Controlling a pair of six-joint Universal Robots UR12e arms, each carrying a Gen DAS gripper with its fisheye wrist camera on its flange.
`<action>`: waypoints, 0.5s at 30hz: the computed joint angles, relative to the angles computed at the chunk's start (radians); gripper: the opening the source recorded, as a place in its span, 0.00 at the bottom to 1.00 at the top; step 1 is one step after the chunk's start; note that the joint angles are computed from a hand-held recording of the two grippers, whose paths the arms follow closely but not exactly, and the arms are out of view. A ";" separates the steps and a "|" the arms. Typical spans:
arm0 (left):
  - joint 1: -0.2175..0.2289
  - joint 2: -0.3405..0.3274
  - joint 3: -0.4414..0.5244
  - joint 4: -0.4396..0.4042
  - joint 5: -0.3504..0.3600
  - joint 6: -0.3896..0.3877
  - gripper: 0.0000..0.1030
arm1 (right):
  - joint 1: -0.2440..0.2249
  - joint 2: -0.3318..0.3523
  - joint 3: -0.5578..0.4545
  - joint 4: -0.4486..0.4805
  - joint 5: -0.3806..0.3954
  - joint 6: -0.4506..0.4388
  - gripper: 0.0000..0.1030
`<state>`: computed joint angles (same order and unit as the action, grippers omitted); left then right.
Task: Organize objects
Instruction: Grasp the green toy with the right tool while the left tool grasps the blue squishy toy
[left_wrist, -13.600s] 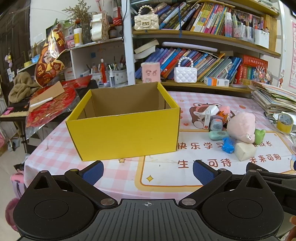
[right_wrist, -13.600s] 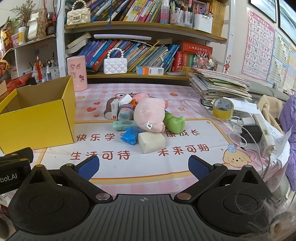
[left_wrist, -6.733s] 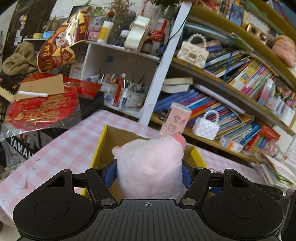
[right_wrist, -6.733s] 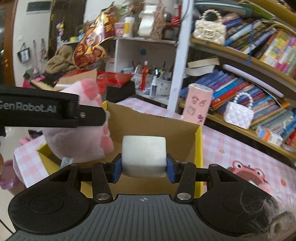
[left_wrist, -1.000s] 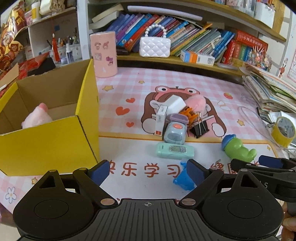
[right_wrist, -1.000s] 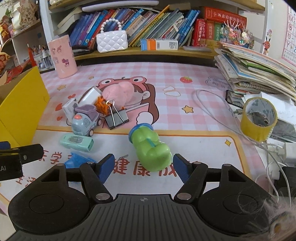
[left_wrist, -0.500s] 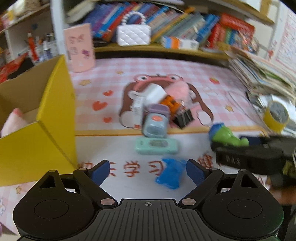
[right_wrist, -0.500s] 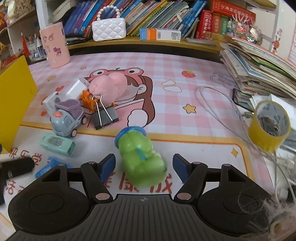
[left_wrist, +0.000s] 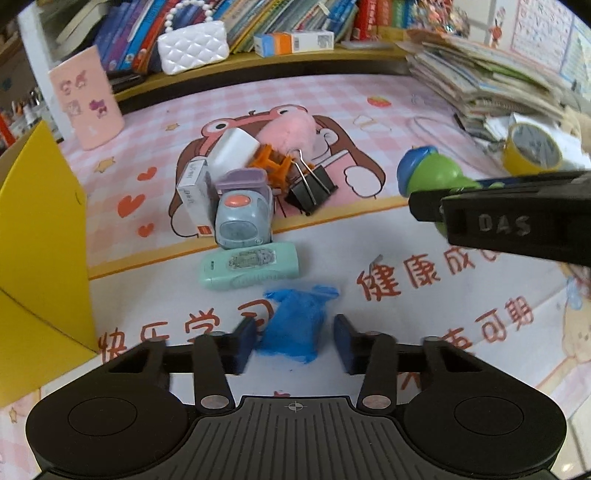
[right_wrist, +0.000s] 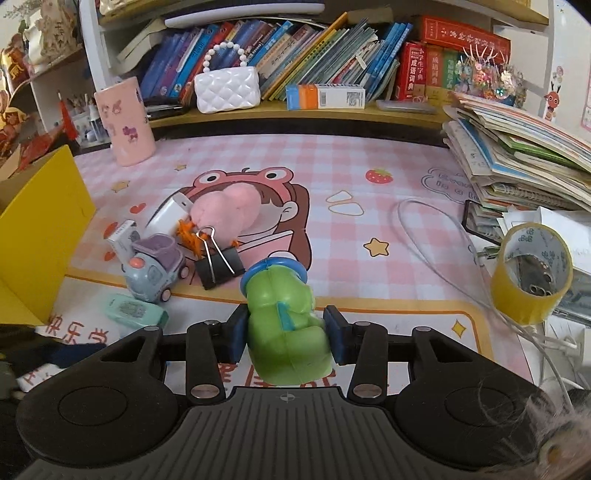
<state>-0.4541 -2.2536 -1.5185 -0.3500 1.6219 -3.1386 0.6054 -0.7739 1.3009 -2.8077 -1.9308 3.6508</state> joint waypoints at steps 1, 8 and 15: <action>-0.001 -0.001 -0.001 0.005 0.007 0.005 0.31 | 0.001 -0.002 0.000 0.007 0.006 0.002 0.40; 0.010 0.024 -0.041 0.099 -0.002 -0.067 0.30 | 0.014 -0.007 0.002 -0.012 0.019 -0.016 0.40; 0.035 0.071 -0.114 0.200 -0.001 -0.218 0.30 | 0.032 -0.004 -0.007 -0.007 0.048 -0.051 0.40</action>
